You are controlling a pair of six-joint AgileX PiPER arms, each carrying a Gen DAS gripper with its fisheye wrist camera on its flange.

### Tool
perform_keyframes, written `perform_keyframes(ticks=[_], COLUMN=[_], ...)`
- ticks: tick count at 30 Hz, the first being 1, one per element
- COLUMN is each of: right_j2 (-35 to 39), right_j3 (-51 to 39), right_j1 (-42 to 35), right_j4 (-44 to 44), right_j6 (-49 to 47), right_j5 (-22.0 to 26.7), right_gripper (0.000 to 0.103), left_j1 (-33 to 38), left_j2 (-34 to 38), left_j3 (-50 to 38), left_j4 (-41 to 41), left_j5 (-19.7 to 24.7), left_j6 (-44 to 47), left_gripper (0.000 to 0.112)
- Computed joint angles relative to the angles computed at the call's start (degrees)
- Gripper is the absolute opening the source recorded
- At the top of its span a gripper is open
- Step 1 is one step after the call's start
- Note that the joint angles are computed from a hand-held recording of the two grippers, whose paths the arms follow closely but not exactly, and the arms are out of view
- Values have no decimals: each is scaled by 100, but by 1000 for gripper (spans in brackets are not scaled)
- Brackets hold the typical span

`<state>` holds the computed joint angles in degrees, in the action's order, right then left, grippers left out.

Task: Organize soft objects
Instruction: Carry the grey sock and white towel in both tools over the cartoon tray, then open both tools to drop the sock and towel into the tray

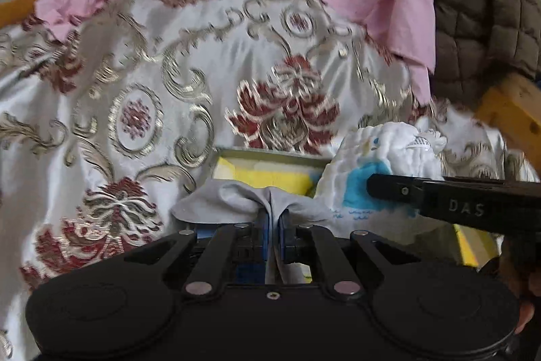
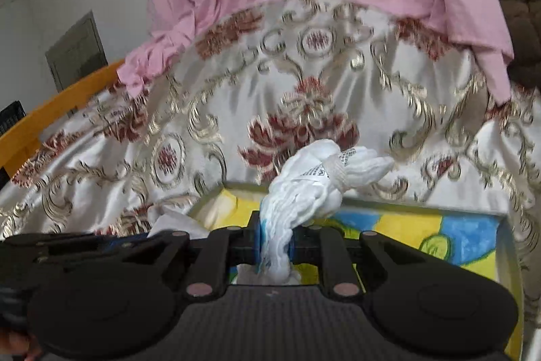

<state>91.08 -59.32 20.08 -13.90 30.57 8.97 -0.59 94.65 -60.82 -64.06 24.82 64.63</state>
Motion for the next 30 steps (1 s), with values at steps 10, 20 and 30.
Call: perform_keyframes(ticks=[10, 20, 30], right_j2=[289, 489, -168], right_j3=[-378, -809, -252], right_j1=[-43, 371, 922], right_j4=[-314, -1062, -2629], right_j6=[562, 1676, 2936], right_j5=[801, 1738, 1896], right_gripper=[18, 31, 74], left_j1=[6, 119, 906], left_j2=[701, 604, 492], left_j3=[-748, -1020, -421], left_j4=[1135, 2100, 133], left_j5=[841, 1276, 1591], left_j6=[-676, -1115, 614], left_gripper=[8, 15, 55])
